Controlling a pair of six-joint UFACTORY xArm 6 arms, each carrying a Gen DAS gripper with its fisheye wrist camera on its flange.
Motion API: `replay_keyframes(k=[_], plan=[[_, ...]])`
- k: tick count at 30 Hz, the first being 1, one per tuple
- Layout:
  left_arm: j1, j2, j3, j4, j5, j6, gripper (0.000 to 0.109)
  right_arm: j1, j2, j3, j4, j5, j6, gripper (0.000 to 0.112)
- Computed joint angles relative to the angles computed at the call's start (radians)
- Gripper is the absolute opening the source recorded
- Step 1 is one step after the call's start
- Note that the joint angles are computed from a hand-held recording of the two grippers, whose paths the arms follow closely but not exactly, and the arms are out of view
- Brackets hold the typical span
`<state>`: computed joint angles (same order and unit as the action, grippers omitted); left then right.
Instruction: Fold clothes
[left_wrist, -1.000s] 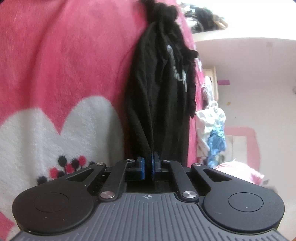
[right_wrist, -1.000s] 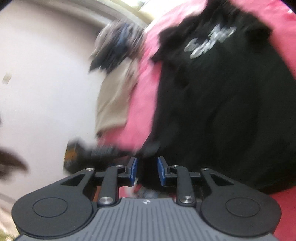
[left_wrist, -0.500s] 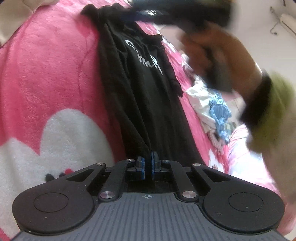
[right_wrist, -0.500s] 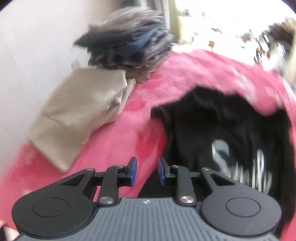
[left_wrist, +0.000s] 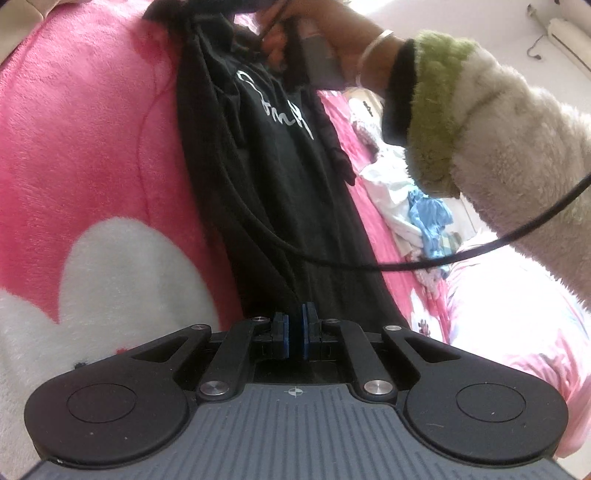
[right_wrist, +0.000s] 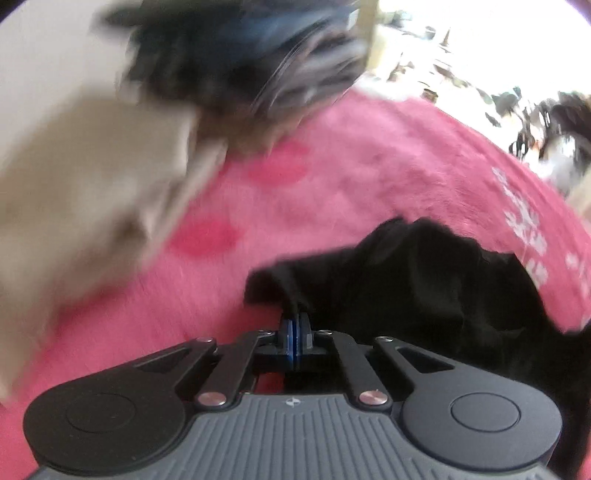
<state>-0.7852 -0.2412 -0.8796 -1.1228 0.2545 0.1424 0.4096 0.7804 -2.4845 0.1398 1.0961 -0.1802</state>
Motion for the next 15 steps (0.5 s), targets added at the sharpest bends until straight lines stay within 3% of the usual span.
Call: replay_keyframes(k=[5,7,11,15], plan=[[0.003,-0.019,0.017,0.027,-0.001,-0.027,0.005,-0.094,-0.075,0.092,0.393,-0.112,0.026,0.002],[0.003,-0.03,0.03,0.059,-0.01,-0.065,0.005,-0.127,-0.052,0.057,0.533,-0.099,0.046,0.002],[0.012,-0.079,0.079,0.181,-0.018,-0.207,0.005,-0.146,-0.027,0.047,0.688,-0.103,0.066,0.002],[0.035,-0.126,0.13,0.375,0.007,-0.434,0.004,-0.128,0.026,0.029,0.77,-0.125,0.06,0.002]])
